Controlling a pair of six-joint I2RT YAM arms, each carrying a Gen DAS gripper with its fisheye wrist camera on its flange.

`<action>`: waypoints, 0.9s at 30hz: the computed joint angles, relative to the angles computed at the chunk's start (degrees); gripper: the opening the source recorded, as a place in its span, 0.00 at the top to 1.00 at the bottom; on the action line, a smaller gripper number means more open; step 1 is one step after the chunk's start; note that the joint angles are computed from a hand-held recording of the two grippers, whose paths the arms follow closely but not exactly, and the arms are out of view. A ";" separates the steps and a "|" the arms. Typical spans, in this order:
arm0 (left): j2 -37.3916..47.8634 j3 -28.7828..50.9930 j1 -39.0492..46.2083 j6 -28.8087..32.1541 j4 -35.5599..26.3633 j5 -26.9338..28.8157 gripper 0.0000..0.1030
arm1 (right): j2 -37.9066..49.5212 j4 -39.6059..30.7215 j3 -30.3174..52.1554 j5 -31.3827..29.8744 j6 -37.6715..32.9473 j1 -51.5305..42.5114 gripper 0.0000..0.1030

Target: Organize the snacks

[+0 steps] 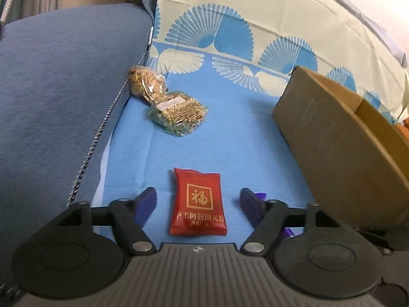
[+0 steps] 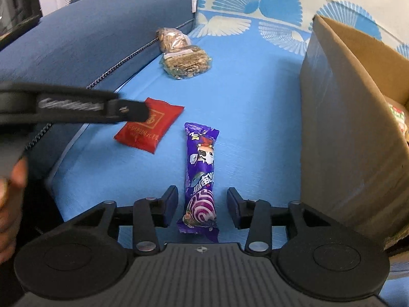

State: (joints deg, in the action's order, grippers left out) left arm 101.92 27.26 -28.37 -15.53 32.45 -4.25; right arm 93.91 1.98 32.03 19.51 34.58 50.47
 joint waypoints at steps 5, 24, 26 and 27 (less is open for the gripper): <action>5.94 4.84 -0.75 0.22 -2.34 -1.96 0.21 | -0.65 0.06 -0.67 0.31 0.18 0.32 0.57; -5.07 -1.00 2.15 0.59 -7.67 5.41 0.54 | -3.96 -0.52 -2.37 4.97 0.54 3.10 0.75; -9.26 -3.00 3.18 0.77 -10.37 8.05 0.54 | -4.43 -1.00 -2.54 5.37 1.17 3.43 0.75; -10.51 -3.56 3.67 0.77 -11.51 9.32 0.54 | -4.55 -1.22 -2.55 5.46 1.39 3.57 0.75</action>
